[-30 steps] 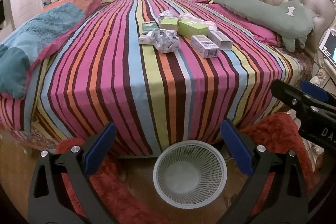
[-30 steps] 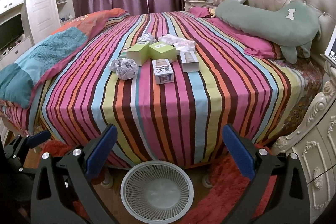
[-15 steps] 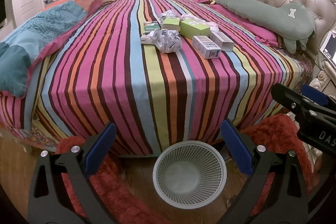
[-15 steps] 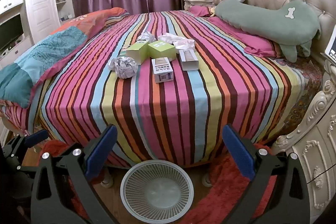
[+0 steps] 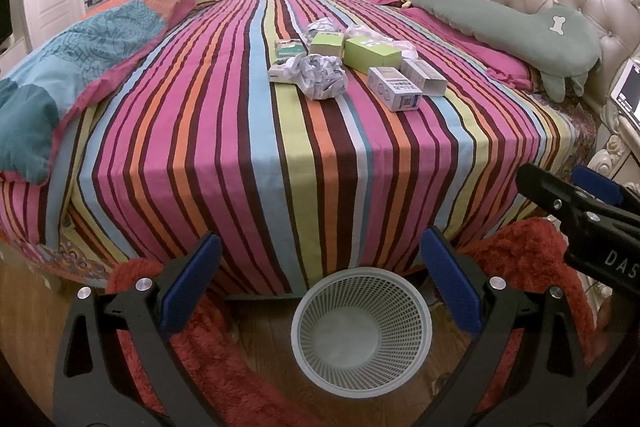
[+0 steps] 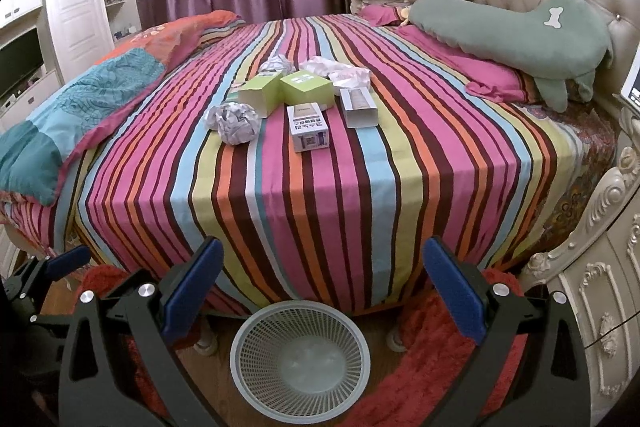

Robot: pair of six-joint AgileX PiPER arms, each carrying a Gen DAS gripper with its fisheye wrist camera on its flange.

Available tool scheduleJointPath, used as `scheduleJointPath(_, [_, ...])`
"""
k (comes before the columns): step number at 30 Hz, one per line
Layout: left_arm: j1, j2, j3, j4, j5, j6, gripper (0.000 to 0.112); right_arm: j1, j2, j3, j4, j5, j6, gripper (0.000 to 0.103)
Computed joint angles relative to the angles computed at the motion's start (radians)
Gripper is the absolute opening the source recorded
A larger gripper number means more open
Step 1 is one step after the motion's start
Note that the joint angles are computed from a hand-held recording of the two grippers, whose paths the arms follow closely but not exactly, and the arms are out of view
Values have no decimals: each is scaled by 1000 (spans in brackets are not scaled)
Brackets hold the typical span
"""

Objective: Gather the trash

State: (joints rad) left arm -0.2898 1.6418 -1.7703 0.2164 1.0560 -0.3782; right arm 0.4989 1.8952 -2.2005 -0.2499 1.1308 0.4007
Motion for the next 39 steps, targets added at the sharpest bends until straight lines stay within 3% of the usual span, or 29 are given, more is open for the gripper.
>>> scheduleJointPath(39, [3,-1,6,-4,4,-9,97,-30,-14,18,56,-5,-9,95])
